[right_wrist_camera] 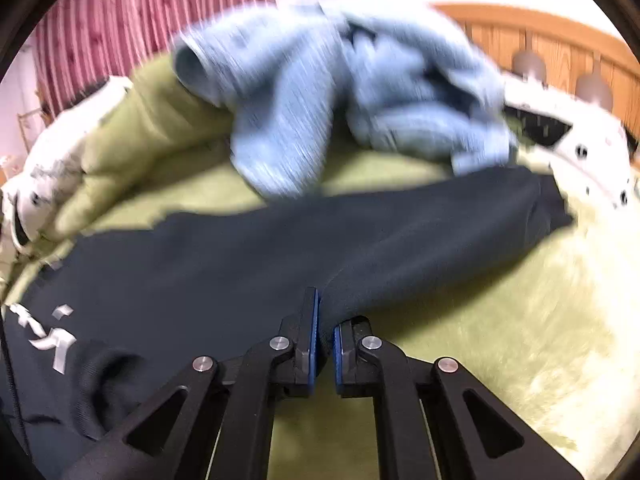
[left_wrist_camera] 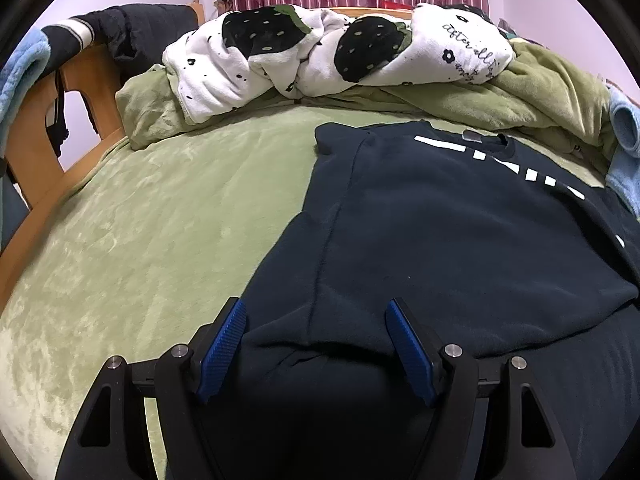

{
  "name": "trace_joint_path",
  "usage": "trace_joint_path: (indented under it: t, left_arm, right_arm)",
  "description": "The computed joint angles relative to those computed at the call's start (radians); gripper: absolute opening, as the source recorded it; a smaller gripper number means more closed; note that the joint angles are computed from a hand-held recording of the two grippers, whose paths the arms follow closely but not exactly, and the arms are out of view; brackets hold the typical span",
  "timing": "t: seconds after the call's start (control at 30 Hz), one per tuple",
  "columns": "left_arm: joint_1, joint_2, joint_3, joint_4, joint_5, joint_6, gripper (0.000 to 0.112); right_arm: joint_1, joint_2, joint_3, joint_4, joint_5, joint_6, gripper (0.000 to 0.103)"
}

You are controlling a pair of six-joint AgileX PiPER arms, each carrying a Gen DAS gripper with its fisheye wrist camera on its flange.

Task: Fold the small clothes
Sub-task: 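Grasp the other outstretched sleeve with the right tool, then fold the held sleeve across the sweatshirt body and open the right tool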

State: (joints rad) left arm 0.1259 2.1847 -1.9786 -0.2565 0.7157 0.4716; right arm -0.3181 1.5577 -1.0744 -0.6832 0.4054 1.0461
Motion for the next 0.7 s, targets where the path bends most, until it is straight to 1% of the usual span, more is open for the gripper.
trace_joint_path:
  t: [0.1, 0.13, 0.17, 0.2, 0.27, 0.33, 0.37, 0.43, 0.47, 0.57, 0.7]
  left_arm:
    - [0.027, 0.008, -0.029, -0.032, 0.043, 0.010, 0.076]
    - [0.033, 0.015, -0.045, -0.036, 0.061, 0.008, 0.076]
    - [0.043, 0.027, -0.076, -0.046, 0.093, 0.005, 0.076]
    - [0.055, 0.038, -0.103, -0.067, 0.122, 0.008, 0.076]
    - [0.070, 0.046, -0.128, -0.087, 0.146, 0.013, 0.076]
    - [0.084, 0.052, -0.147, -0.090, 0.161, 0.014, 0.076]
    - [0.093, 0.058, -0.162, -0.098, 0.174, 0.014, 0.076]
    - [0.112, 0.086, -0.220, -0.116, 0.228, 0.005, 0.076]
    - [0.122, 0.107, -0.262, -0.121, 0.264, -0.002, 0.076]
    - [0.132, 0.145, -0.337, -0.115, 0.317, -0.017, 0.076]
    - [0.139, 0.205, -0.453, -0.114, 0.402, -0.036, 0.076]
  right_arm:
    - [0.099, -0.062, -0.033, -0.102, 0.055, 0.110, 0.006]
    - [0.126, -0.066, -0.050, -0.118, 0.073, 0.131, 0.006]
    - [0.177, -0.073, -0.080, -0.142, 0.108, 0.160, 0.006]
    - [0.210, -0.071, -0.106, -0.150, 0.121, 0.172, 0.006]
    - [0.280, -0.061, -0.159, -0.174, 0.157, 0.197, 0.006]
    - [0.371, -0.025, -0.242, -0.203, 0.232, 0.211, 0.005]
    - [0.405, -0.008, -0.279, -0.197, 0.252, 0.205, 0.005]
    - [0.462, 0.024, -0.344, -0.188, 0.287, 0.203, 0.005]
    - [0.505, 0.060, -0.406, -0.185, 0.321, 0.196, 0.005]
    - [0.604, 0.146, -0.545, -0.185, 0.392, 0.164, 0.005]
    - [0.699, 0.254, -0.683, -0.178, 0.446, 0.113, 0.005]
